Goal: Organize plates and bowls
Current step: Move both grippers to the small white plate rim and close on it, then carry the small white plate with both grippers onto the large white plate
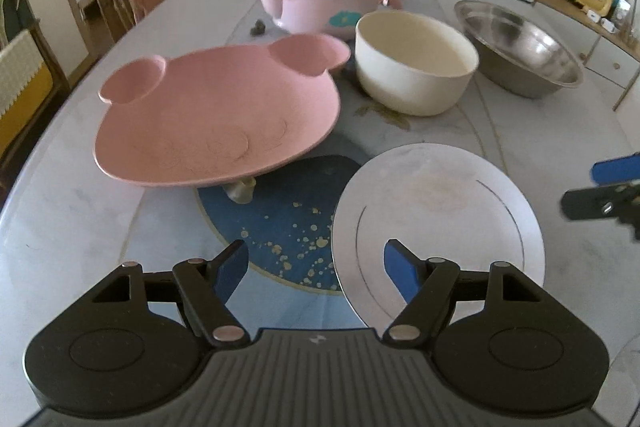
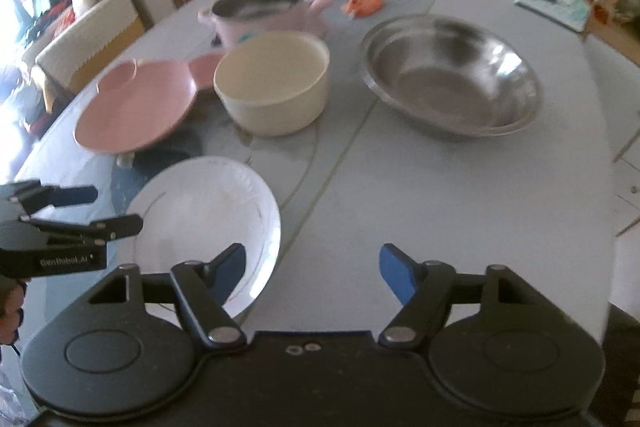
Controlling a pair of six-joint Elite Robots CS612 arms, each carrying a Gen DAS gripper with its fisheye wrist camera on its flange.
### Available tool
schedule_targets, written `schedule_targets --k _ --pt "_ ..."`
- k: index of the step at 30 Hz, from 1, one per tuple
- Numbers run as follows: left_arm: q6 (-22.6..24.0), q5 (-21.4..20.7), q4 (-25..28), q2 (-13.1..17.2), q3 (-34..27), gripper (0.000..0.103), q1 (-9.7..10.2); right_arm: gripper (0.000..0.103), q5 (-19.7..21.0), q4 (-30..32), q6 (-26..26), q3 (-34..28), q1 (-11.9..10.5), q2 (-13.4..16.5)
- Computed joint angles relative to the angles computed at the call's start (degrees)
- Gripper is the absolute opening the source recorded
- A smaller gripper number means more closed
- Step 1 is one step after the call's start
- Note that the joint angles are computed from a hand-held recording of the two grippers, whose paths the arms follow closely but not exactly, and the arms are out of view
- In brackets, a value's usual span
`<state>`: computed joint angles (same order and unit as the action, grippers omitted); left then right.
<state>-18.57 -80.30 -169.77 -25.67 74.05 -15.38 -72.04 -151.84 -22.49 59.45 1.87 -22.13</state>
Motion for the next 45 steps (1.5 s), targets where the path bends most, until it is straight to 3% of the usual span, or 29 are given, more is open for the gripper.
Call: schedule_targets --k 6,18,22,29,36,45 --pt "-2.5 -2.7 1.8 0.3 -1.0 0.072 0.63 0.058 1.0 6.1 -0.3 -4.0 0.2 2.0" --pt "-4.3 -8.8 3.5 0.4 -2.0 0.031 1.44 0.019 5.8 13.9 -1.4 -5.6 -0.2 2.4" --pt "-4.7 -10.6 4.1 0.4 -2.4 0.024 1.74 0.018 6.2 13.5 0.1 -5.0 -0.2 2.2" --pt "-0.6 -14.1 4.9 0.9 -3.4 0.020 2.74 0.016 6.2 12.1 7.7 -4.2 -0.3 2.0" --pt "3.3 -18.9 5.5 1.1 -3.9 0.015 3.76 0.013 2.9 6.8 14.8 0.9 0.2 -0.2" --pt "9.4 -22.4 4.9 -0.1 -1.4 0.015 4.02 0.011 1.6 0.6 22.2 7.8 0.0 -3.1"
